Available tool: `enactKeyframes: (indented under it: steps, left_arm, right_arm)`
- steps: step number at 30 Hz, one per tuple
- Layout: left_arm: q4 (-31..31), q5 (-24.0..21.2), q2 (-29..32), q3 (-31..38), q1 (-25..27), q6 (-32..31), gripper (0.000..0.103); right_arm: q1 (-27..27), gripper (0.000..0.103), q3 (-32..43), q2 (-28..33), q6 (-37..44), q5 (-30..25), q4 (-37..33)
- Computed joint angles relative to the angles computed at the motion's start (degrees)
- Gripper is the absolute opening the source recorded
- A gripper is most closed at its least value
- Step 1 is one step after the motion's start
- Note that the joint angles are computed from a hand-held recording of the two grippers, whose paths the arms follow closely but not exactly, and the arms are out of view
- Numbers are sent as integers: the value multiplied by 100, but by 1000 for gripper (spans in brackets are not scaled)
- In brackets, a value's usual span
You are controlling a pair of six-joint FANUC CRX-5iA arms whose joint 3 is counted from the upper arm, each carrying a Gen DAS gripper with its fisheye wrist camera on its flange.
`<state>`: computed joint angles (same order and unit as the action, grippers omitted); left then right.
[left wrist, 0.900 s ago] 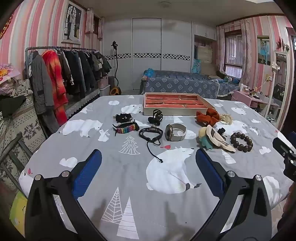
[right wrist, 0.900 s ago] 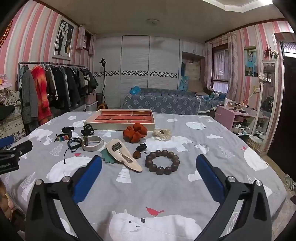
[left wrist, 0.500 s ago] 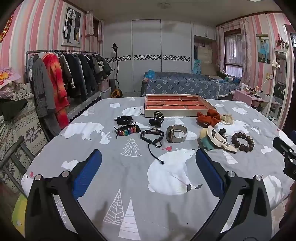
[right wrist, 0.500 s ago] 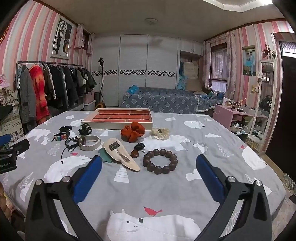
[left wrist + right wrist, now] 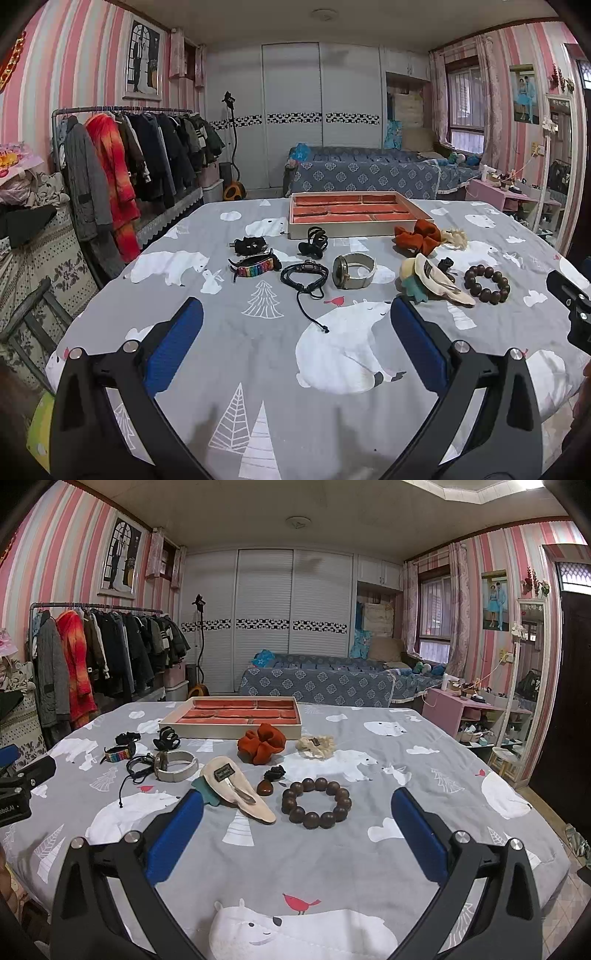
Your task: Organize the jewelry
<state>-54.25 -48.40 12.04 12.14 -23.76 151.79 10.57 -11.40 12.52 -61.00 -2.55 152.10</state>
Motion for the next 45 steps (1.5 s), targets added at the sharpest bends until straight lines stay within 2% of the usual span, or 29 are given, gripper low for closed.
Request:
enactKeyframes:
  steps: [11,45]
  left_arm:
    - [-186,-90,26,37,-76,118,98]
    - [-277,-140,-20,45,-139,162,98]
  right_arm:
    - [31,99,-10,22,182,-84,-210]
    - [10,99,-12,-22,-111,-147,51]
